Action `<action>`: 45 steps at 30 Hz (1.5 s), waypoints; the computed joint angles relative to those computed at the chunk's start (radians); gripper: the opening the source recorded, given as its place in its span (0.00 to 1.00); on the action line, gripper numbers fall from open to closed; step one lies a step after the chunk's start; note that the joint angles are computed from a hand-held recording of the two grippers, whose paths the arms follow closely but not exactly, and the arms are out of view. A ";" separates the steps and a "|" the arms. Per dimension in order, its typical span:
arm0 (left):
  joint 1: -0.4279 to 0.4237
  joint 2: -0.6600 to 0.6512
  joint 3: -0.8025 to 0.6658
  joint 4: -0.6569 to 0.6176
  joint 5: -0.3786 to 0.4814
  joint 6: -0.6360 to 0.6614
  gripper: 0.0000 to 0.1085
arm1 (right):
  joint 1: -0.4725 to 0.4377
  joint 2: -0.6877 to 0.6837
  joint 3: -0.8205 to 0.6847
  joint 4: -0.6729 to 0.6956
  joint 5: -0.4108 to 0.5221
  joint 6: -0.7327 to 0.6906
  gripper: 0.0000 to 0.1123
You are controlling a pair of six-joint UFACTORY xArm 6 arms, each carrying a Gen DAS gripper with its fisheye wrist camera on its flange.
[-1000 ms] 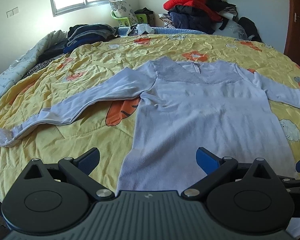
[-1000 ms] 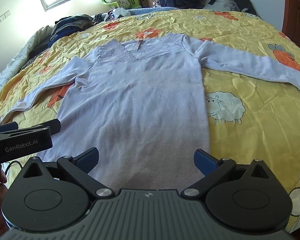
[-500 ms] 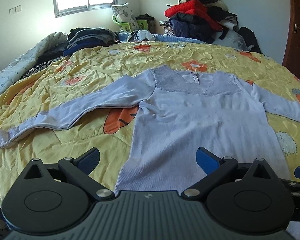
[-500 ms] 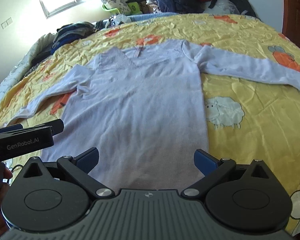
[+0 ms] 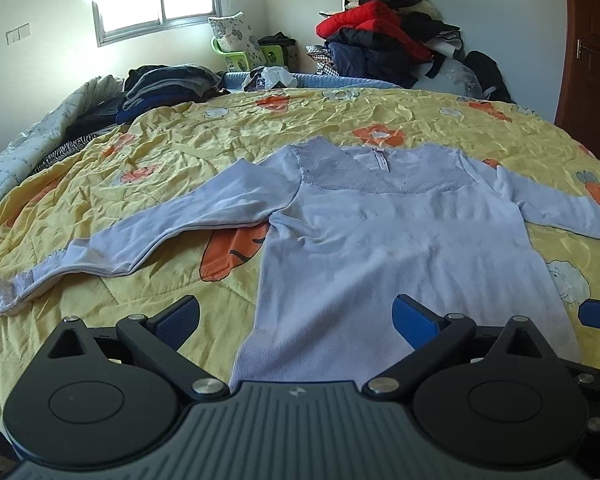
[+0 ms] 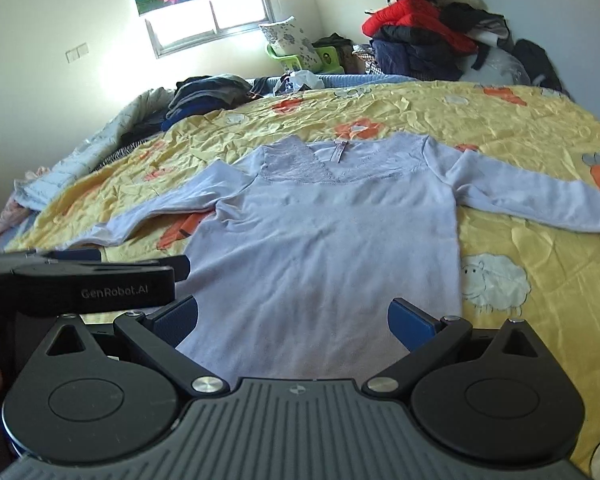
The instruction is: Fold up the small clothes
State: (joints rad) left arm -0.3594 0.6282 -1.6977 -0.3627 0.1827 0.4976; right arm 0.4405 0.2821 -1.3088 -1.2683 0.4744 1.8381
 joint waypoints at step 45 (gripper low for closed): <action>-0.080 0.178 -0.309 0.219 0.215 -0.142 0.95 | -0.403 -0.283 0.543 -0.501 0.208 1.113 0.73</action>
State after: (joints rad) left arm -0.4391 0.8057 -2.0068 -0.1441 0.3980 0.3555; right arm 0.0374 -0.0009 -0.7656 -1.7694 0.6825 2.9509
